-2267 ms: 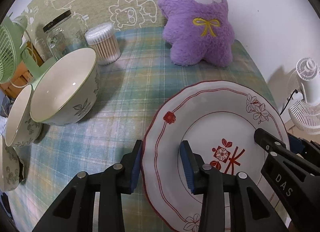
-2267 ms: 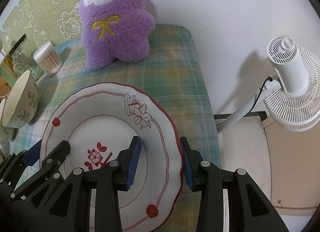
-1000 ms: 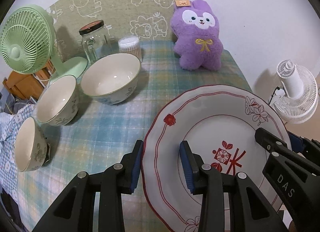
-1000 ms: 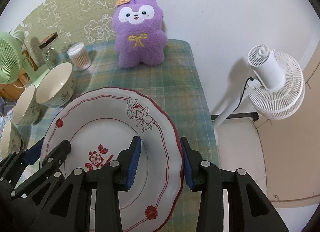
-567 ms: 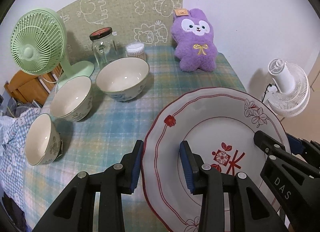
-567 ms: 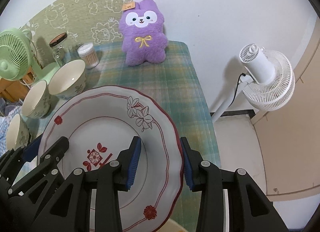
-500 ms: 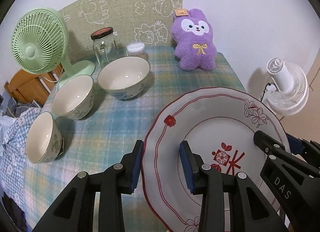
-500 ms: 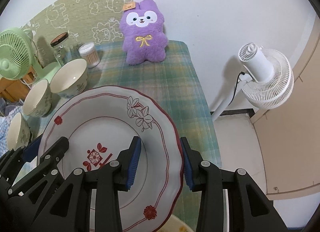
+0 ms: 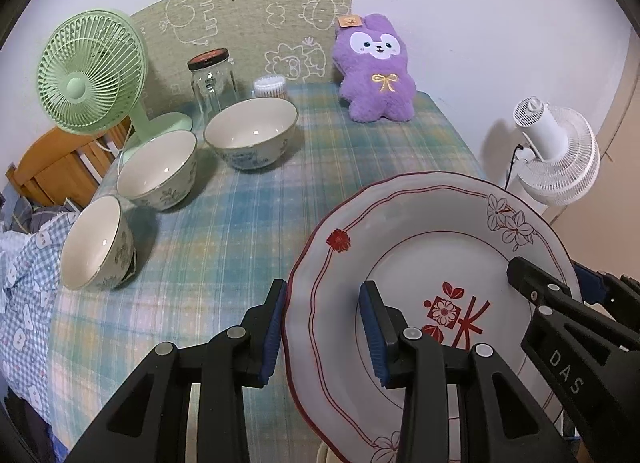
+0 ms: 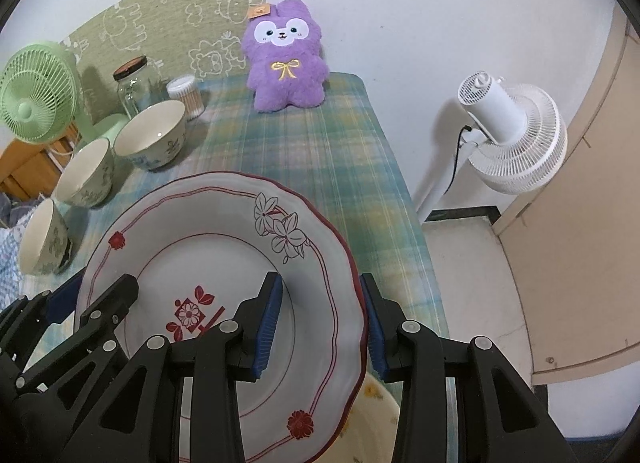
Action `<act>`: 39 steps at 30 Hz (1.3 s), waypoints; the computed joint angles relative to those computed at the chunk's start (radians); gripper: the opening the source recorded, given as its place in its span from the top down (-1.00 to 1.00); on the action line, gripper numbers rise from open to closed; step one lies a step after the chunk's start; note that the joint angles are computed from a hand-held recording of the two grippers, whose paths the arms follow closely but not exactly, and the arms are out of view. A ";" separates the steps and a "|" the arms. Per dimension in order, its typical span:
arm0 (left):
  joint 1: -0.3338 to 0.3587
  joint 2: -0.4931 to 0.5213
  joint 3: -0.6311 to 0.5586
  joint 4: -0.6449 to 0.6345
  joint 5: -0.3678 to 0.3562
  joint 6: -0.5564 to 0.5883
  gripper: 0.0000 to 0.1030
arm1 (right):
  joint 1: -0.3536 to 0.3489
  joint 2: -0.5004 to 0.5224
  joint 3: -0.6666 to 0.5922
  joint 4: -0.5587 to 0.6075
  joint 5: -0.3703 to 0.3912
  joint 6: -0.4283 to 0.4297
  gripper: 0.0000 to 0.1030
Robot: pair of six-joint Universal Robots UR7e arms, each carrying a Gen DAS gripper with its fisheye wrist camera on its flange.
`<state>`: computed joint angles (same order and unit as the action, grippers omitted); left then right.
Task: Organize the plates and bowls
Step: 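Lift the red-print plate and carry it toward the plate stack, then lower the red-print plate onto the flowered plate stack with the left gripper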
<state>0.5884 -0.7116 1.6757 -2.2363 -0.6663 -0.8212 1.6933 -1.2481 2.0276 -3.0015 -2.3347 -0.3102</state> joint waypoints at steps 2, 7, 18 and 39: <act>-0.008 -0.008 0.019 -0.009 -0.007 -0.006 0.29 | 0.002 -0.012 0.021 -0.007 -0.009 0.003 0.18; -0.026 -0.019 0.056 -0.018 -0.021 -0.007 0.29 | -0.004 -0.041 0.074 -0.009 -0.025 0.029 0.18; -0.052 -0.025 0.120 -0.035 -0.072 -0.028 0.29 | -0.029 -0.092 0.166 -0.018 -0.043 0.060 0.18; -0.075 -0.009 0.160 -0.018 -0.113 -0.073 0.29 | -0.064 -0.124 0.250 -0.053 -0.053 0.065 0.18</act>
<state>0.5131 -0.7208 1.8359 -2.2548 -0.7791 -0.8940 1.6294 -1.3717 2.2771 -3.0547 -2.3882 -0.2457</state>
